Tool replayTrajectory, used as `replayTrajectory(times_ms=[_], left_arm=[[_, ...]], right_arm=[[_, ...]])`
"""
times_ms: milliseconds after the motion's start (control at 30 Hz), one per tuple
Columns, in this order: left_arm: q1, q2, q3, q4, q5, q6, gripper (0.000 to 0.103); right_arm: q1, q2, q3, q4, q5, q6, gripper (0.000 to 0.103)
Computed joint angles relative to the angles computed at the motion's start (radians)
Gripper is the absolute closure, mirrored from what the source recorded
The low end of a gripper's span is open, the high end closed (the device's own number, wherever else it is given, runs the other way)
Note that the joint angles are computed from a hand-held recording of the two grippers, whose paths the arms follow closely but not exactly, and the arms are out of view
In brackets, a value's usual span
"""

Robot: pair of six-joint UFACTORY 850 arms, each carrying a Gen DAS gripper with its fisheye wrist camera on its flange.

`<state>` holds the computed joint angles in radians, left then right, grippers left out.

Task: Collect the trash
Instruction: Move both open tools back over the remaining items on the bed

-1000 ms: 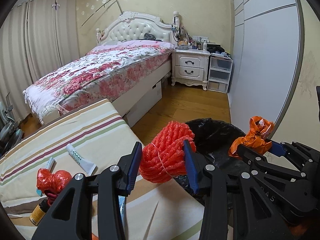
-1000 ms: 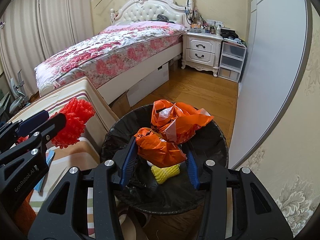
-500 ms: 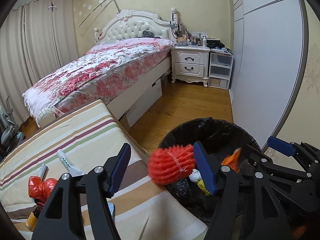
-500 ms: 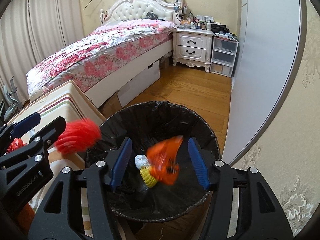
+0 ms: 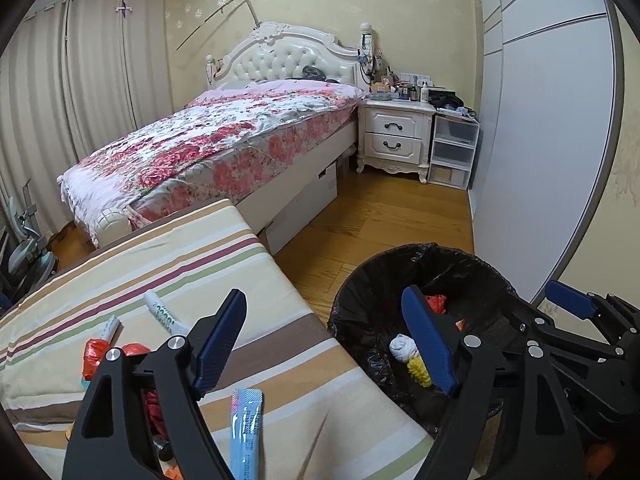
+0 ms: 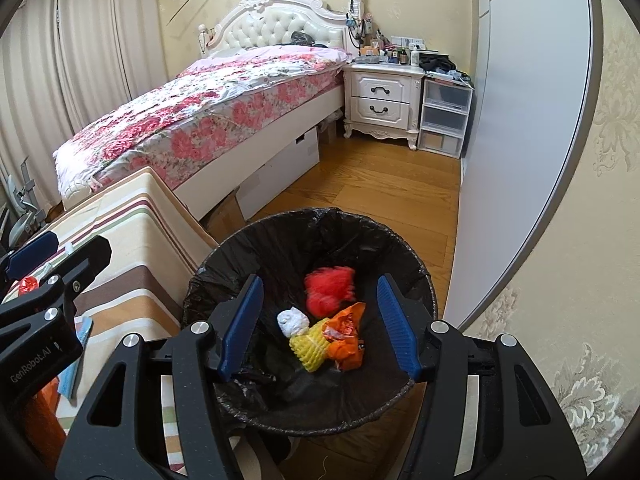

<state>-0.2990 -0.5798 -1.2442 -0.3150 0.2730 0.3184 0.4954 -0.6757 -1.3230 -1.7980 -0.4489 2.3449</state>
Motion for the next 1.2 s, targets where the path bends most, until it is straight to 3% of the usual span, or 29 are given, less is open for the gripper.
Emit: replayTrajectory(times_ms=[333, 633, 900, 1200], left_arm=[[0.066, 0.087, 0.127, 0.000, 0.033, -0.016, 0.025], [0.148, 0.158, 0.252, -0.103, 0.089, 0.070, 0.025], [0.230, 0.195, 0.333, -0.157, 0.137, 0.118, 0.025], [0.292, 0.202, 0.367, -0.130, 0.133, 0.068, 0.025]], right_arm=[[0.049, 0.018, 0.015, -0.049, 0.036, 0.034, 0.045], [0.111, -0.003, -0.016, -0.055, 0.096, -0.006, 0.045], [0.171, -0.040, -0.076, 0.010, 0.136, -0.132, 0.045], [0.206, -0.104, -0.172, 0.193, 0.156, -0.352, 0.045]])
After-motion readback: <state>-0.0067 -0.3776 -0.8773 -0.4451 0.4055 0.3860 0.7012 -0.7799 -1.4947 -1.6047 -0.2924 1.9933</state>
